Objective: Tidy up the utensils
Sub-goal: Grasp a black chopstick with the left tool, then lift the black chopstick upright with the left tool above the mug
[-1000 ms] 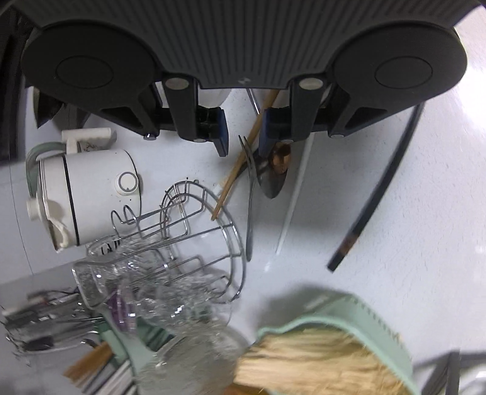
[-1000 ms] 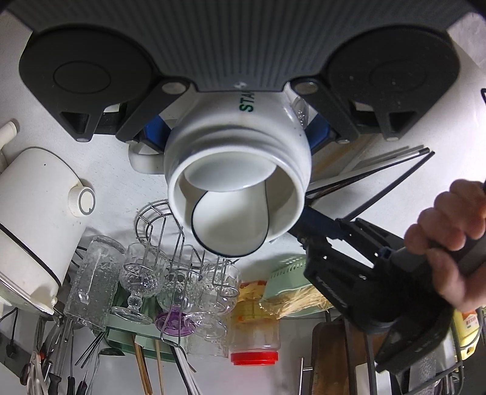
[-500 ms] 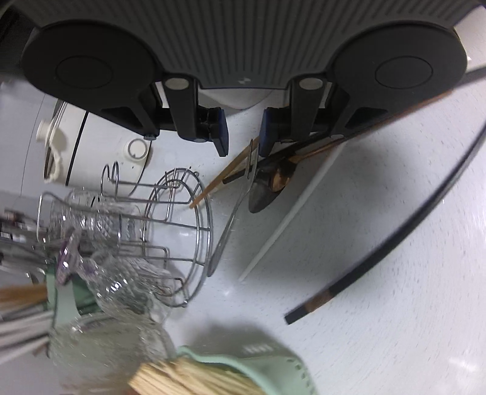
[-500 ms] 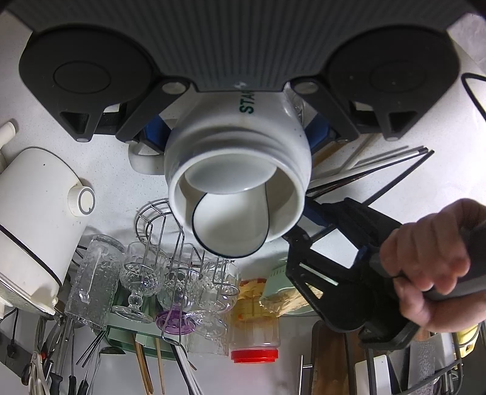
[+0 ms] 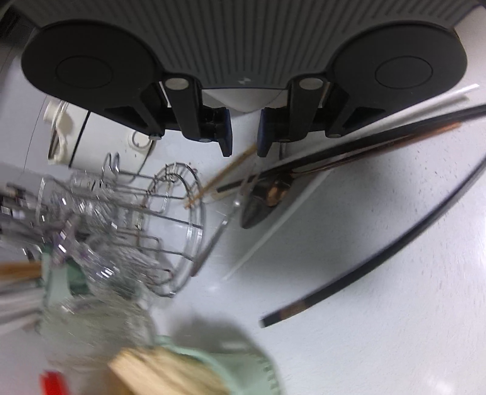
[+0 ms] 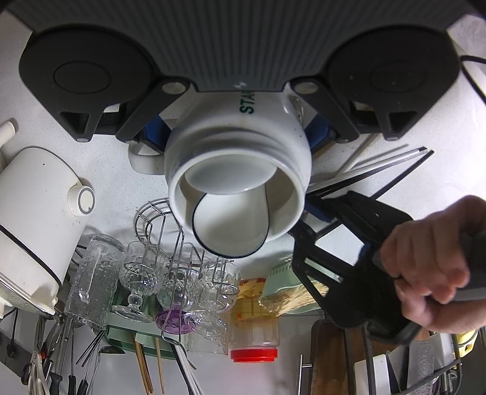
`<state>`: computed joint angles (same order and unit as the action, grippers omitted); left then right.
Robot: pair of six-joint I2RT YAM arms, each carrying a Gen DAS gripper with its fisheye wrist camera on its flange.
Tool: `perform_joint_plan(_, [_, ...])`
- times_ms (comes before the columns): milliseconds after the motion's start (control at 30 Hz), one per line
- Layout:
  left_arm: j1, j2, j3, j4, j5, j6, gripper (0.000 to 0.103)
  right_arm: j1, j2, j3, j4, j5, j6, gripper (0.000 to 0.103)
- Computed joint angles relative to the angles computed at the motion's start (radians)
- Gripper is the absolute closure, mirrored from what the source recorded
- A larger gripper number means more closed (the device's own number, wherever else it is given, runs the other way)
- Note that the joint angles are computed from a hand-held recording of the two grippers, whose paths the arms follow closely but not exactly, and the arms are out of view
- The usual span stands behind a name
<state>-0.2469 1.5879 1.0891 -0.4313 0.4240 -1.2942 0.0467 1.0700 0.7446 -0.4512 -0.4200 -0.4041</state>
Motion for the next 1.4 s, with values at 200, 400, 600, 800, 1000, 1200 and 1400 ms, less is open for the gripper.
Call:
perform_joint_plan(200, [-0.104, 0.012, 0.195, -0.244, -0.268, 0.444, 0.084, -0.003, -0.005, -0.008, 0.008, -0.005, 0.001, 0.011])
perform_joint_plan(400, [-0.187, 0.026, 0.209, -0.255, -0.374, 0.725, 0.084, -0.001, -0.007, -0.01, 0.01, -0.003, -0.001, 0.011])
perform_joint_plan(600, [-0.238, 0.072, 0.226, -0.25, -0.472, 0.834, 0.084, -0.001, -0.006, -0.009, 0.012, -0.005, -0.003, 0.011])
perform_joint_plan(800, [-0.253, 0.093, 0.198, -0.197, -0.514, 0.895, 0.084, -0.003, -0.007, -0.012, 0.015, -0.008, -0.002, 0.011])
perform_joint_plan(1000, [-0.247, 0.115, 0.212, -0.211, -0.492, 0.94, 0.089, -0.004, -0.01, -0.017, 0.019, -0.009, 0.0, 0.011])
perform_joint_plan(1200, [-0.242, 0.099, 0.201, -0.202, -0.484, 0.941, 0.098, -0.001, -0.009, -0.015, 0.017, -0.005, 0.003, 0.011])
perform_joint_plan(1400, [-0.24, 0.085, 0.181, -0.177, -0.484, 0.92, 0.098, 0.001, -0.009, -0.011, 0.014, 0.001, 0.005, 0.011])
